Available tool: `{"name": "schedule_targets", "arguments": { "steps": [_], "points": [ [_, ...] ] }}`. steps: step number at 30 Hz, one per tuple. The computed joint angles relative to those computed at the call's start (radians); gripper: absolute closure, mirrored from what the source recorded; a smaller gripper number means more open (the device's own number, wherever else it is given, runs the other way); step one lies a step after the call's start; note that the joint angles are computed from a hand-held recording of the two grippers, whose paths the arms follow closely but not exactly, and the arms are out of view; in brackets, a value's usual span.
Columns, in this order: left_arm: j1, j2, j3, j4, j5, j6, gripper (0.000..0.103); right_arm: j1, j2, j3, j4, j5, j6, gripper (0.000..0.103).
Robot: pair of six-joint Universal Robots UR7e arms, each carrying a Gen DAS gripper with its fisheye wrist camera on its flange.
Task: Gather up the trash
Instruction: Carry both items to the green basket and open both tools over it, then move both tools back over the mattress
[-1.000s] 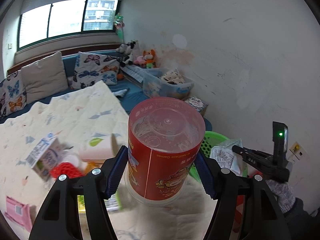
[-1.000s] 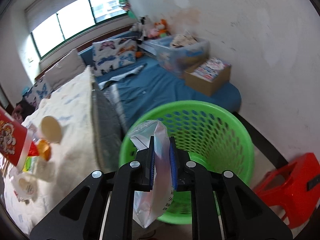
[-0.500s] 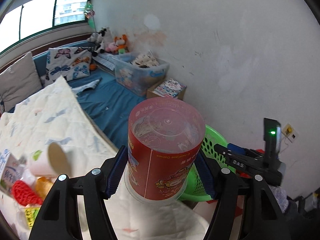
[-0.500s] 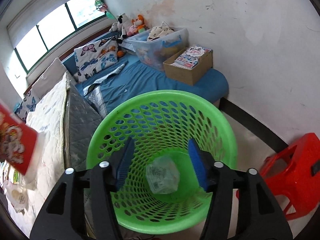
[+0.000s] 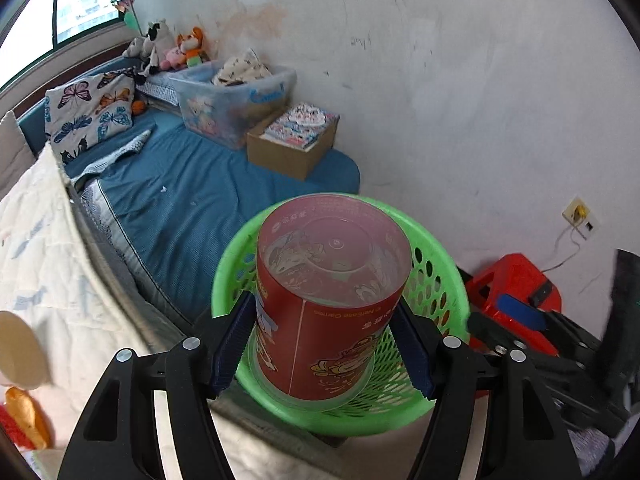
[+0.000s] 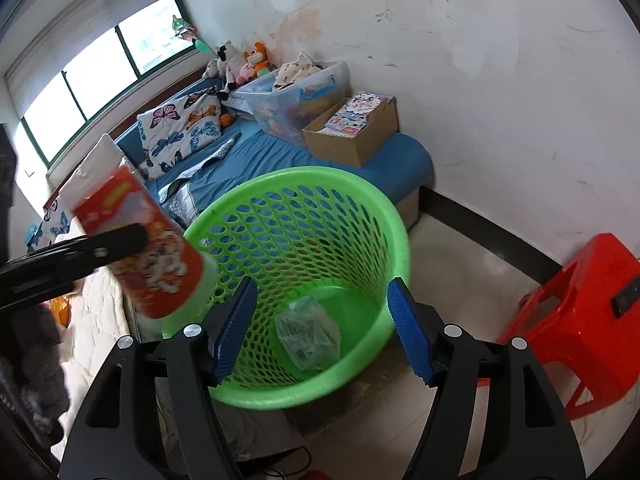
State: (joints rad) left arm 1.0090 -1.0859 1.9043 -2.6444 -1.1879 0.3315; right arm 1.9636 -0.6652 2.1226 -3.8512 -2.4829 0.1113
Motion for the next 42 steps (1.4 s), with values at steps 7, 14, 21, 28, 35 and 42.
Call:
{"name": "schedule_targets", "arguments": {
  "steps": [7, 14, 21, 28, 35, 42],
  "points": [
    [0.017, 0.051, -0.021, 0.008, -0.004, -0.018, 0.033, 0.006, -0.006, 0.04, -0.009, -0.011, 0.04, 0.034],
    [0.016, 0.01, 0.011, 0.0, -0.003, -0.008, 0.028, 0.015, 0.0, 0.045, 0.006, -0.006, 0.06, 0.034],
    [0.008, -0.124, 0.074, -0.015, -0.014, -0.031, 0.028, 0.072, 0.023, 0.01, 0.027, -0.005, 0.026, 0.031],
    [0.008, -0.319, 0.177, -0.04, 0.02, -0.03, 0.028, 0.138, 0.052, -0.049, 0.062, 0.016, -0.02, 0.024],
    [0.032, -0.485, 0.224, -0.032, 0.057, -0.067, 0.028, 0.188, 0.096, -0.129, 0.136, 0.063, -0.059, 0.019],
    [0.079, -0.632, 0.247, -0.024, 0.109, -0.071, 0.028, 0.226, 0.142, -0.21, 0.21, 0.137, -0.091, 0.017]
  ]
}}
